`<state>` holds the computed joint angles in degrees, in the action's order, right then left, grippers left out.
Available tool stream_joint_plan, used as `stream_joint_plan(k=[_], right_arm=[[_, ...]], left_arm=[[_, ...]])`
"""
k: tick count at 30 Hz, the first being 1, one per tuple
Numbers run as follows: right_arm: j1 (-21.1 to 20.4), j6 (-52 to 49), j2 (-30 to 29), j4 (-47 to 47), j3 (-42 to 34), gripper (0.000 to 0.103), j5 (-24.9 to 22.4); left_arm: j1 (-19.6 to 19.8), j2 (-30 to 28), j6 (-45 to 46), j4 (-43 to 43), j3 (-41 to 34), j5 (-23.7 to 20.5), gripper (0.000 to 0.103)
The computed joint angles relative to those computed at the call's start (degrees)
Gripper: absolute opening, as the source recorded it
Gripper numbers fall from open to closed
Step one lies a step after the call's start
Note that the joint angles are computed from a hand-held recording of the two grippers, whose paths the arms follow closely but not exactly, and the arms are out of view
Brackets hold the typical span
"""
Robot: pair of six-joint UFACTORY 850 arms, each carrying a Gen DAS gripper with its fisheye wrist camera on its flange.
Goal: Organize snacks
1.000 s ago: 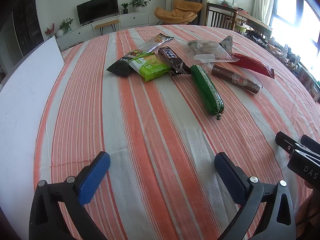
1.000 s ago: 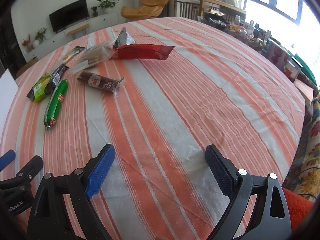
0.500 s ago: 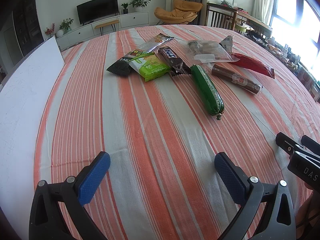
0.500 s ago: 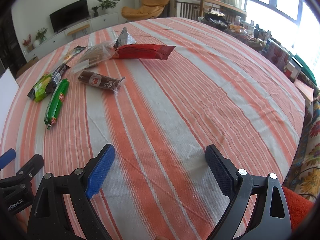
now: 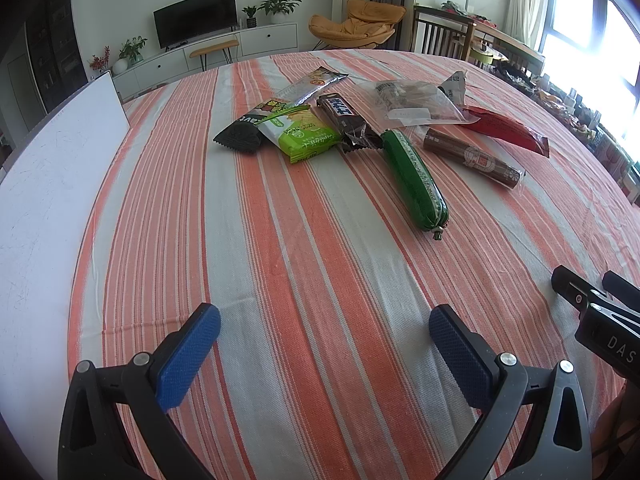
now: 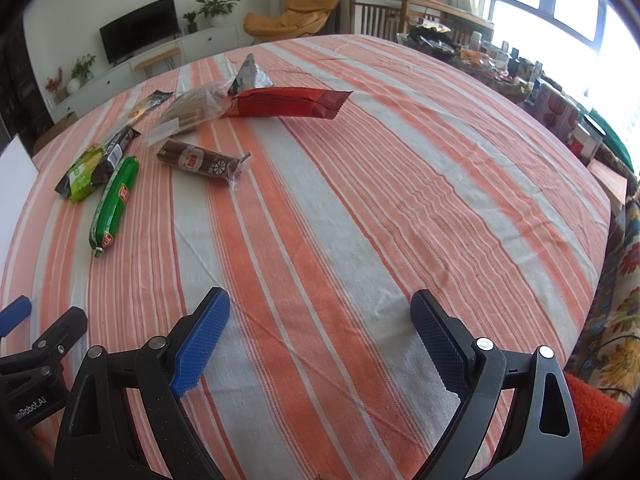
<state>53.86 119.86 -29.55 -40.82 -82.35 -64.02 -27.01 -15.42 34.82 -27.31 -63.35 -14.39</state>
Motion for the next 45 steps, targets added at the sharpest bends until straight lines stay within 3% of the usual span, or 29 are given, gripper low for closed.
stream_joint_plan(k=[32, 35, 40, 42, 45], right_arm=[[0.2, 0.4, 0.2, -0.5, 0.1, 0.094, -0.3], [0.2, 0.4, 0.2, -0.5, 0.2, 0.094, -0.3], [0.2, 0.6, 0.1, -0.7, 0.0, 0.094, -0.6], [0.2, 0.7, 0.0, -0.8, -0.1, 0.095, -0.7], [0.2, 0.7, 0.0, -0.8, 0.0, 0.095, -0.6]], left_arm=[[0.2, 0.2, -0.8, 1.0, 0.1, -0.2, 0.103], [1.1, -1.0, -4.9, 4.6, -2.7, -5.0, 0.103], [4.6, -5.1, -12.5, 0.2, -13.9, -11.7, 0.103], [5.1, -9.4, -18.2, 2.2, -21.9, -15.1, 0.102], [3.4, -19.5, -24.3, 13.7, -38.4, -23.9, 0.102]])
